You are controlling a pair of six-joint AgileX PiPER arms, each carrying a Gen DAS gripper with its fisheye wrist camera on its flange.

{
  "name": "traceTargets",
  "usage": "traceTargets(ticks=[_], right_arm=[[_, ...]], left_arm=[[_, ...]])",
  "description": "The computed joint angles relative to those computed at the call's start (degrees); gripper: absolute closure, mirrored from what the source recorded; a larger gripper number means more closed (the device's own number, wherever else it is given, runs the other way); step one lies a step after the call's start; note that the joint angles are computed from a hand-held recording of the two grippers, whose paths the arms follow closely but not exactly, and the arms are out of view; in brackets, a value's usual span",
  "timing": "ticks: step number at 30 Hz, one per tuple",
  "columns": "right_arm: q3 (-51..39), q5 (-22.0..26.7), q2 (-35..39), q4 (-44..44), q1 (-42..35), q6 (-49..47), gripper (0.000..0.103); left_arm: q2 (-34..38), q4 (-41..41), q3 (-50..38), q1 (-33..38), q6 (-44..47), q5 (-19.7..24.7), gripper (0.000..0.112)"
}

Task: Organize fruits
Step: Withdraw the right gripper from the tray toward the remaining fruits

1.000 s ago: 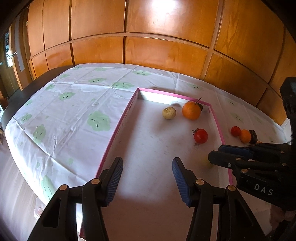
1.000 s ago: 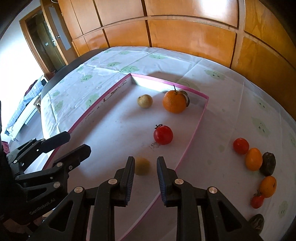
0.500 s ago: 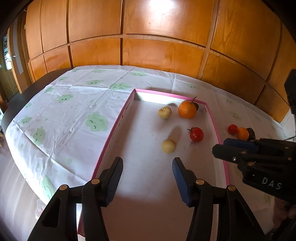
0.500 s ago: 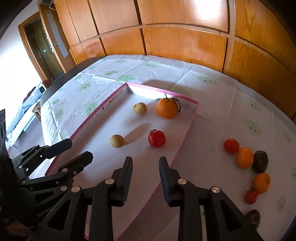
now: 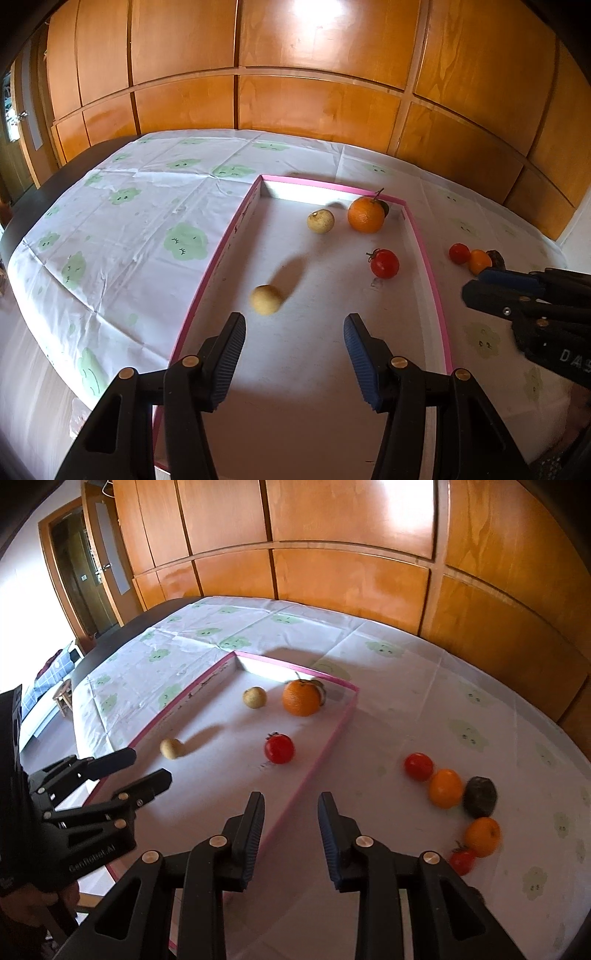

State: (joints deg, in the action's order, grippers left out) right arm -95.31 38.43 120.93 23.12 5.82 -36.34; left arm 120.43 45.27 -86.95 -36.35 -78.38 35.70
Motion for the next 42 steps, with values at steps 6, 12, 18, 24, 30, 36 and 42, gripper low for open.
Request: traceTargets(ticks=[6,12,18,24,30,36,42], right_arm=[[1.73,-0.54,-1.55,-0.36,-2.62,-1.28,0.073],[2.81,-1.15,-2.71,-1.63,-5.42,-1.7,0.073],[3.5,-1.78,-3.57,-4.11,-9.23,-1.63,0.073],[1.26,-1.0,-2.9,-5.55,-13.54,-0.33,0.073],[-2.45,-0.88,-0.91,-7.02,-17.87,2.45,0.072],[-9.26,2.16,3.72,-7.37,-21.61,8.95,0.072],[-13.95,5.61,6.12,-6.89,-23.36,12.57,0.072]], left_arm=[[0.52,-1.04,-1.02,-0.15,1.57,0.29,0.056],[1.01,-1.7,-2.0,-0.4,2.96,0.66,0.056],[1.5,-2.29,-2.96,-0.69,4.2,1.06,0.056],[2.08,-2.83,-4.3,-1.13,5.77,1.7,0.056],[2.9,-3.52,-6.23,-1.78,7.93,2.65,0.056],[4.0,-4.63,-8.93,-2.59,10.69,4.07,0.056],[6.16,-7.03,-13.85,-3.47,15.16,6.2,0.056]])
